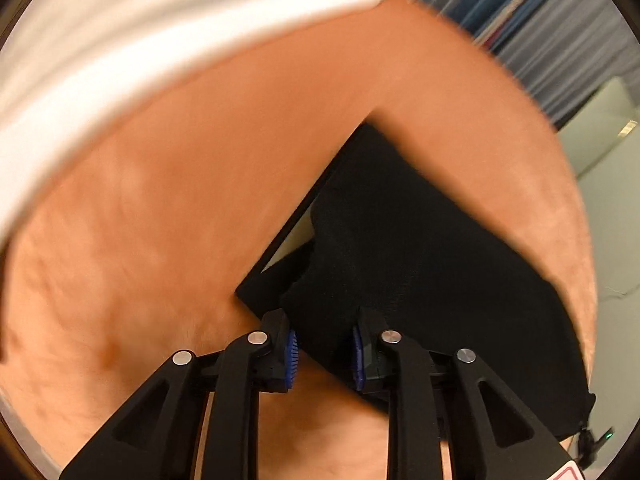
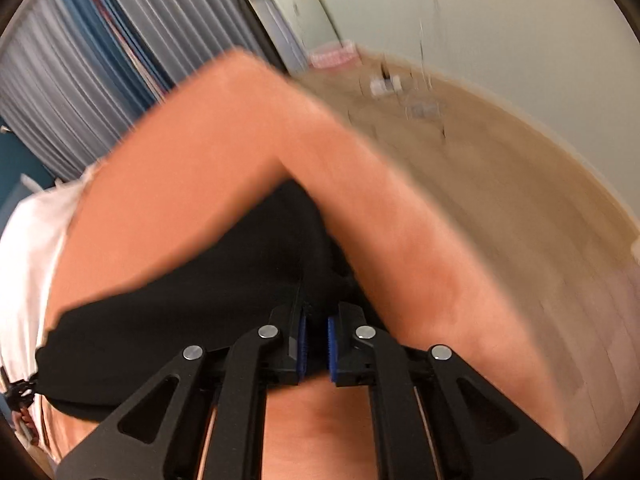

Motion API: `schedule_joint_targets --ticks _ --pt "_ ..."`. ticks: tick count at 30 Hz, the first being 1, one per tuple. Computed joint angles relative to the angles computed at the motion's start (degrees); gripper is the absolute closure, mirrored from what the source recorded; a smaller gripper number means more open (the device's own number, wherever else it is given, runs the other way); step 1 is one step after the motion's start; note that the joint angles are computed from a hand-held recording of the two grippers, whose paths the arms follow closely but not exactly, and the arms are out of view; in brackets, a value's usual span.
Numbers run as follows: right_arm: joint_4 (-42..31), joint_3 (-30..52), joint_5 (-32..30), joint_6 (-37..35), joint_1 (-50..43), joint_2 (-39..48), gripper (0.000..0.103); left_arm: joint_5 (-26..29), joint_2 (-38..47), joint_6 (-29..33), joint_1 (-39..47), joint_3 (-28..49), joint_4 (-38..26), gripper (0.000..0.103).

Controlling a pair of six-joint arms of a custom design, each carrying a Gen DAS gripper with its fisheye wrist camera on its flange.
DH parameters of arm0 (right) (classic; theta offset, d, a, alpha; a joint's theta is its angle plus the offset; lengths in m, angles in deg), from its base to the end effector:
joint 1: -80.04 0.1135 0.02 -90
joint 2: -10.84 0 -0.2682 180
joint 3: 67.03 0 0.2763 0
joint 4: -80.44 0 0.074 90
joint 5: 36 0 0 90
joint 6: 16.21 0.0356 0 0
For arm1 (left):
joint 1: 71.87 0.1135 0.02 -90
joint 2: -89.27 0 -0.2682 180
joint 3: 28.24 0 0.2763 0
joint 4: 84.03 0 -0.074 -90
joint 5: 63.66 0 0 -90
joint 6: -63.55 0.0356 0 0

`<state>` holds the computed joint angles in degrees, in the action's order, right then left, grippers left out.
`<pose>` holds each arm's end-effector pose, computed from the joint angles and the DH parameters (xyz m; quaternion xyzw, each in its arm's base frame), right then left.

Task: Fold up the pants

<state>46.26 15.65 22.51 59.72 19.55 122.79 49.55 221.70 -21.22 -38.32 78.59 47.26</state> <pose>0.2171 -0.3458 0.1338 0.3119 0.8855 0.0763 0.3358 0.4069 0.2530 0.0893 -0.2108 0.9476 -0.1436 0.1923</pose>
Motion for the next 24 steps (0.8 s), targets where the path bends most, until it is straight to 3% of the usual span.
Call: schedule_joint_targets --ticks 1,3,4,8,11,14,16,18,21,24 --pt "-0.37 -0.32 -0.81 0.75 -0.35 -0.94 0.092 2.63 -0.49 -0.75 0.97 -1.58 1.87 0.080" --pt "-2.33 -0.56 -1.04 1.08 -0.88 -2.67 0.075 4.62 -4.06 -2.16 1.78 -5.64 4.33 0.073" --pt "-2.04 -1.73 -0.45 0.83 -1.14 -4.47 0.074 4.36 -6.37 -2.05 1.98 -7.73 4.83 0.069" --pt "1.22 -8.31 -0.70 -0.38 -4.98 -12.25 0.044 -3.30 -18.66 -0.14 1.53 -19.94 12.05 0.045" --pt "2.53 -14.15 -4.50 -3.05 -7.98 -18.93 0.044 -9.69 -28.21 -2.18 1.09 -29.10 16.55 0.045" --pt "-1.30 -19.59 -7.46 -7.67 -5.13 -26.33 0.044 -0.83 -36.84 -2.19 0.34 -36.12 16.22 0.041" --pt "-3.12 -25.13 -7.75 -10.82 1.88 -32.74 0.044 3.72 -37.87 -0.72 -3.16 -37.39 12.07 0.027" --pt "-6.12 -28.74 -7.35 -11.80 9.93 -35.54 0.044 6.33 -36.75 -0.70 -7.21 -38.52 9.10 0.026" --pt "-3.46 -35.64 -5.85 -7.98 22.65 -39.43 0.044 13.32 -31.40 -3.30 -10.78 -39.89 7.89 0.026" --pt "-1.02 -36.12 -5.15 -1.57 32.36 -36.02 0.044 16.24 -28.86 -8.21 -10.73 -41.84 10.99 0.027"
